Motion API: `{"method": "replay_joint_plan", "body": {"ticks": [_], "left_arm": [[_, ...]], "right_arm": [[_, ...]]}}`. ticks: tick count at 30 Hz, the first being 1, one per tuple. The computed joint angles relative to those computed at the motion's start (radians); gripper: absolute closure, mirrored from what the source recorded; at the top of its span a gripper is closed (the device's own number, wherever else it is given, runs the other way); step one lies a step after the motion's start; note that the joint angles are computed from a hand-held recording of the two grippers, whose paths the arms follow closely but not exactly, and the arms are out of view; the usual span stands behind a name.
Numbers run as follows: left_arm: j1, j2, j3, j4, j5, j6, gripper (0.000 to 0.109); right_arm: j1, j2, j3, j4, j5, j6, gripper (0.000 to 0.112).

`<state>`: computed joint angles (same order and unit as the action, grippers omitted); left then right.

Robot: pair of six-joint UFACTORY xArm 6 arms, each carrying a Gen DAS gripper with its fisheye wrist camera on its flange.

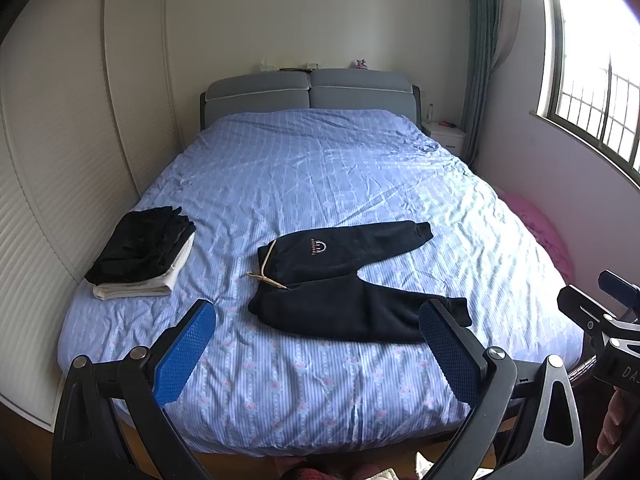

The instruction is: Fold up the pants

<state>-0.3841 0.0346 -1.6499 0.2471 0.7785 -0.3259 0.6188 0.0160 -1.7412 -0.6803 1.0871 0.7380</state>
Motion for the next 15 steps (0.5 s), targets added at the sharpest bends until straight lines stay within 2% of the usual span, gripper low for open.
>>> {"method": "replay_joint_plan", "body": {"ticks": [15], "left_arm": [[-0.002,0.000,0.007,0.019,-0.014,-0.011,0.006]], "right_arm": [[0.003,-0.002,0.011,0.000,-0.006,0.009,0.010]]}}
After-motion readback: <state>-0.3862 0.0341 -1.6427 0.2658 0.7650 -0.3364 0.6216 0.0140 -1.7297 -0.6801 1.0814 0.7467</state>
